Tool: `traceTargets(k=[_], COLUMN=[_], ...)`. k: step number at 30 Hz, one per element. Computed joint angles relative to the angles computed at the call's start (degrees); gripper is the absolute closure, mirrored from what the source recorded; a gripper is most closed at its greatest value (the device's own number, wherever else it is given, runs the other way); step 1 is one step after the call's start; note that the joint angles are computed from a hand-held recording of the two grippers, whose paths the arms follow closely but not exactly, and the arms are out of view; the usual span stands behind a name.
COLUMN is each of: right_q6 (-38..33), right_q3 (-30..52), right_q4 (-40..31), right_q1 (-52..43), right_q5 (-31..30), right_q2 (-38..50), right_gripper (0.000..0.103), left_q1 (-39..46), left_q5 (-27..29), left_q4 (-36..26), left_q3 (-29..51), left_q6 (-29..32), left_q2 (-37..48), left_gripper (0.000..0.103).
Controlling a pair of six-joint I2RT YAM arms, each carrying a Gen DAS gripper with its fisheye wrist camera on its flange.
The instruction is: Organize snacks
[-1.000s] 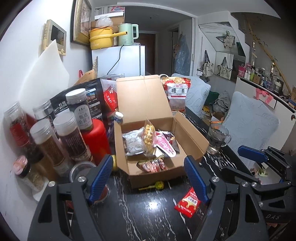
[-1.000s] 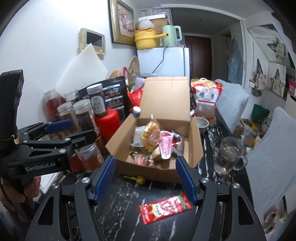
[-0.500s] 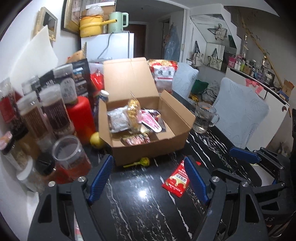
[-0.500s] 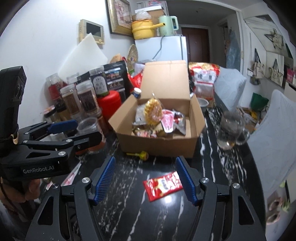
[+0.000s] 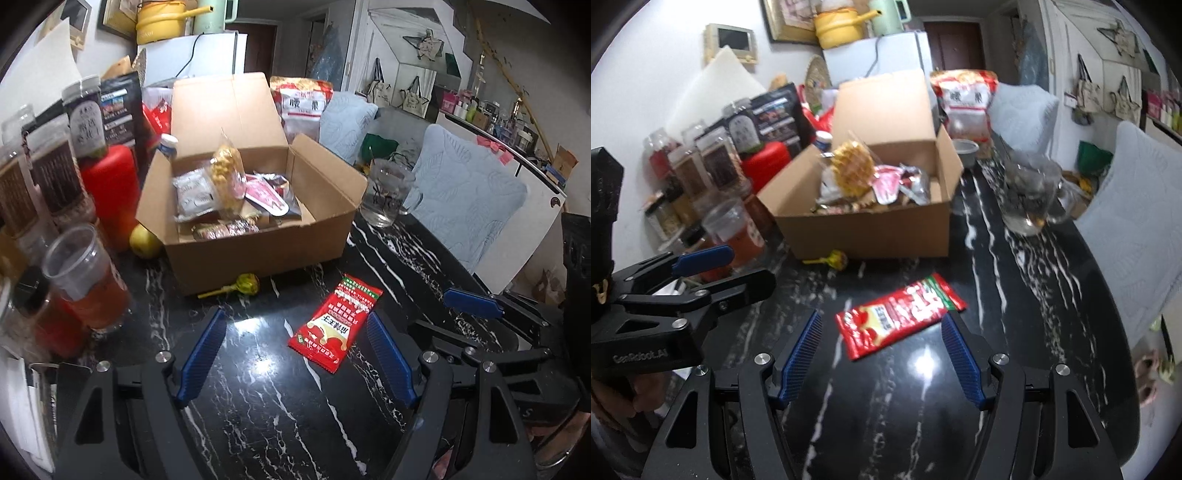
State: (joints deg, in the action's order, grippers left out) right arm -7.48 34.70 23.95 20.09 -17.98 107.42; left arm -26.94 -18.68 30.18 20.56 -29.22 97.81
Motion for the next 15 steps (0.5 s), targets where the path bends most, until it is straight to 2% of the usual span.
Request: traceTargets(k=[9, 11, 13, 15], right_q6=[4.2, 6.1, 7.8, 9.8], right_q3=[9.5, 12.1, 14.3, 16.8], right_q4=[-3.8, -4.9, -5.4, -6.6], right_q1=[1.0, 2.0, 2.5, 3.1], right_q5=[2.9, 4.7, 5.0, 5.6], right_q2=[12.2, 14.8, 16.9, 18.8], right_gripper=[0.035, 0.031, 0.02, 0.016], left_q1=[6.1, 7.6, 9.5, 11.1], left_q5=[4.6, 5.3, 6.0, 6.4], left_q4=[5.7, 6.7, 8.2, 9.2], left_q3=[2.3, 2.5, 2.6, 2.7], left_q6=[0.4, 0.5, 0.8, 1.1], left_q2=[10.4, 11.9, 13.5, 14.7], left_gripper=[0.024, 0.024, 0.024, 0.024])
